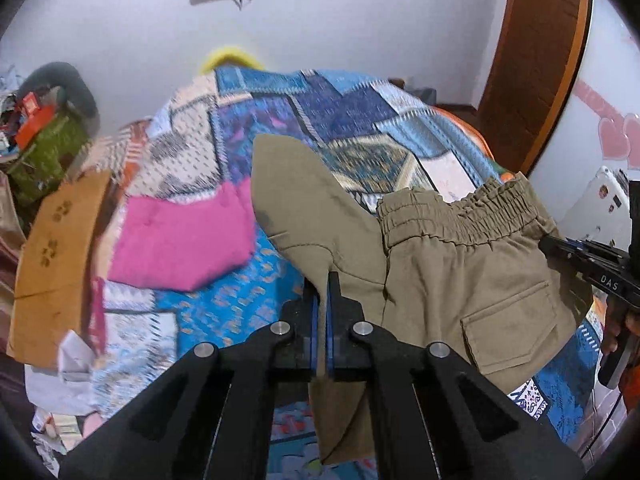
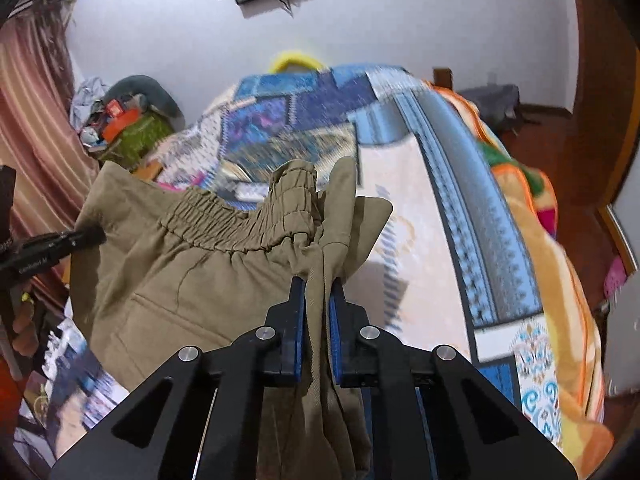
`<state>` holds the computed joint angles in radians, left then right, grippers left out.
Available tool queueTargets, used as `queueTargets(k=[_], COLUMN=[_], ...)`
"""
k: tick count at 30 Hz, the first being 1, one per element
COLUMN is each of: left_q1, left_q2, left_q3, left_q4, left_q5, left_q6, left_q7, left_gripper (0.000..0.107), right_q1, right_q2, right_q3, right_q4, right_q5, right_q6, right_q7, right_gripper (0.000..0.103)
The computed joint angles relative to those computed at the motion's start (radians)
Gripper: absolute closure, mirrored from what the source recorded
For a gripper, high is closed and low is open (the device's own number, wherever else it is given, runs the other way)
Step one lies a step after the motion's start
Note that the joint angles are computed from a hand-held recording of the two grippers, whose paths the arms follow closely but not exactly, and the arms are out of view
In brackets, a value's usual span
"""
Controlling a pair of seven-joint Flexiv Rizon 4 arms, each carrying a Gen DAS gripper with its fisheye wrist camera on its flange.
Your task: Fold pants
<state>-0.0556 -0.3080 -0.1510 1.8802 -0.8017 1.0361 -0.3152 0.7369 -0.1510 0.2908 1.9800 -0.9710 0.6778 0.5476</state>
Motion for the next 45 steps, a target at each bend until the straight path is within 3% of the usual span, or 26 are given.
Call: queueTargets(k=[7, 15, 25, 31, 35, 41, 45], left_q1=[0.040, 0.099, 0.119, 0.092, 0.075, 0.048, 0.056], left_q2=[-0.025, -0.145, -0.413, -0.597, -0.689, -0.824, -0.876], left_q3=[0.005, 0.019, 0.038, 0.066, 0.079, 0.133, 0.142], left_q4=[-0.072, -0.266, -0.621, -0.872, -0.971, -1.146, -1.228], left_q5=[-0.045, 0.047, 0.265, 0.394, 0.462, 0.563, 0.599], left_q6=[0.012, -0.042, -0.068, -0.105, -0.108, -0.224, -0.299], left_q7=[0.020, -0.112, -0.353, -0.492, -0.549, -0.644, -0.690], left_gripper=[0.104, 0.104, 0.104, 0.104, 0.104, 0.104, 0.093], right_q1=[-0.002, 0.002, 0.034, 0.047, 0.051, 0.045, 0.047], right_q2=[-0.065, -0.211, -0.418, -0.525, -0.592, -0.649, -0.642], right_q3=[-0.043, -0.124, -0.247, -0.292, -0.310, -0.299, -0.300], right_q4=[-0.115, -0.294, -0.560, -0.689, -0.762, -0.823, -0.802], right_q5=[-0.051, -0.049, 0.010, 0.106, 0.176, 0.301, 0.347], right_q6=[0.011, 0.097, 0.181, 0.198, 0.195, 0.160, 0.153], right_q7=[-0.104, -0.271, -0.477, -0.572, -0.639, -0.741, -0.759], right_gripper=[0.094, 0.094, 0.094, 0.094, 0.094, 0.094, 0.092])
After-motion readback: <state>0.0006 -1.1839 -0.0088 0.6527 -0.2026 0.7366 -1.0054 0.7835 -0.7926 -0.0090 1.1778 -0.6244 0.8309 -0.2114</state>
